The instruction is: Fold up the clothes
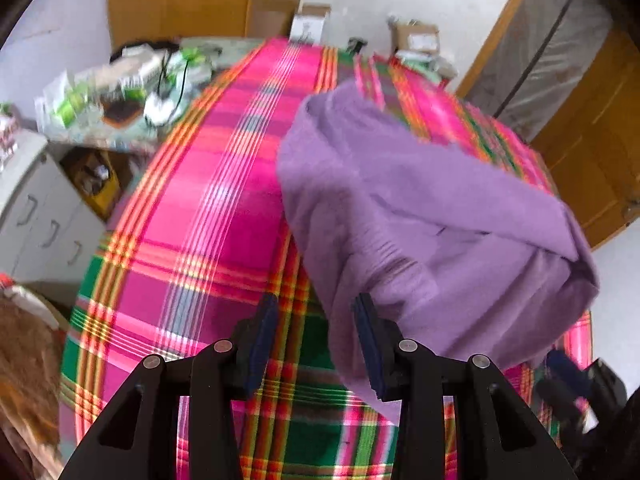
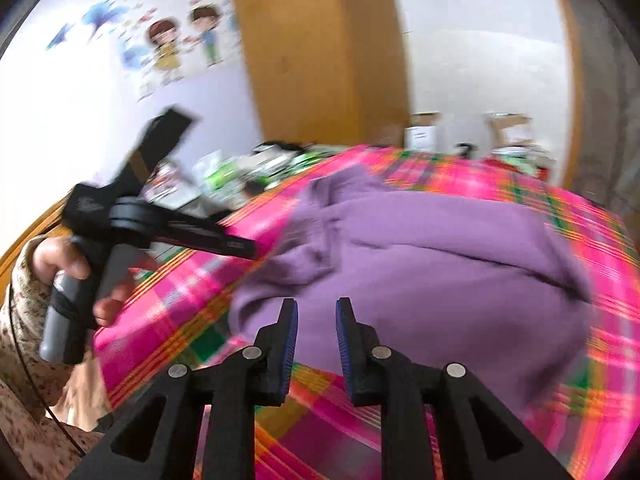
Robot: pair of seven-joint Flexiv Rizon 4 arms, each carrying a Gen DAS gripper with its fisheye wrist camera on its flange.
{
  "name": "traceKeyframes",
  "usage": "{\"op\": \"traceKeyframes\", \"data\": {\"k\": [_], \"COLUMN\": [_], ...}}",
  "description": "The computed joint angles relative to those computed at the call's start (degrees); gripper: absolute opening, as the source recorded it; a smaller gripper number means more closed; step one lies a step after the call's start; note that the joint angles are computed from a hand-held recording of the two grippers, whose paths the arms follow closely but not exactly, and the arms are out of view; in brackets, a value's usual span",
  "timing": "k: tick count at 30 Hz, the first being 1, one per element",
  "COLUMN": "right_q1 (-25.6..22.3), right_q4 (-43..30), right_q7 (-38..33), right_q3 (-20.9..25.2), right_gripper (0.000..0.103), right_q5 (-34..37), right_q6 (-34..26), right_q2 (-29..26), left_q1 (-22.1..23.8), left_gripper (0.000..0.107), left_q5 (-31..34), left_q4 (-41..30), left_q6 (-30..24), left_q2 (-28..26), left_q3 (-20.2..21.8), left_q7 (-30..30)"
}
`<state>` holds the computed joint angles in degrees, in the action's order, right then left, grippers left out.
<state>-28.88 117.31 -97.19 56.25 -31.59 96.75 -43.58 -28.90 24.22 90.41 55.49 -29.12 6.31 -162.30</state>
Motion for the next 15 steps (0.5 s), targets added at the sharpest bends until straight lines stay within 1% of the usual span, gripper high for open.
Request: {"op": "traceKeyframes", "data": {"k": [2,3,6,8,11,13,15], "right_q1": [-1.64,-1.26,2.21,3.68,3.25,4.59,5.88], "right_q4": [1.78,2.39,1.81,1.58,1.59,1.44,1.24], "right_q7": [1.67,3.07,6.97,9.63,12.46,14.10,15.64], "right_q3": [-1.88,-4.11,-10.87,-14.25,-16.15,-18.61,-20.75], "right_gripper": [0.020,0.021,0.022,0.022,0.022,0.022,0.022], "right_q5": [1.52,2.32,4.52,5.67,4.94,4.82,4.40], "right_q6": [3.50,5.39,8.09,8.90,9.77,10.06,10.17], "right_q2": [2.88,4.58,7.16,8.21,8.32,8.79,8.97], "left_q1": [-1.46,-1.52,-1.15,-1.07,-1.37,-2.12,-2.45], "left_gripper": [0.042,0.042,0.042,0.042,0.042,0.042,0.042], "left_q5": [2.39,2.91,2.43,0.66,-2.82,-5.14,-7.19], "left_q4": [-1.62,-2.60,-7.05,-10.71,-17.03,-21.91,-25.21], "left_q6": [-0.07,0.30,1.84,3.07,3.07,0.93,0.78], "left_q2": [0.00,-0.34,-3.33,-6.25,-11.13,-14.40,-17.00], "left_q3": [0.76,0.32,-2.03,-3.82,-5.77,-6.27,-6.42], "left_q7": [-0.50,0.59,7.33,13.09,21.32,25.83,29.28]}}
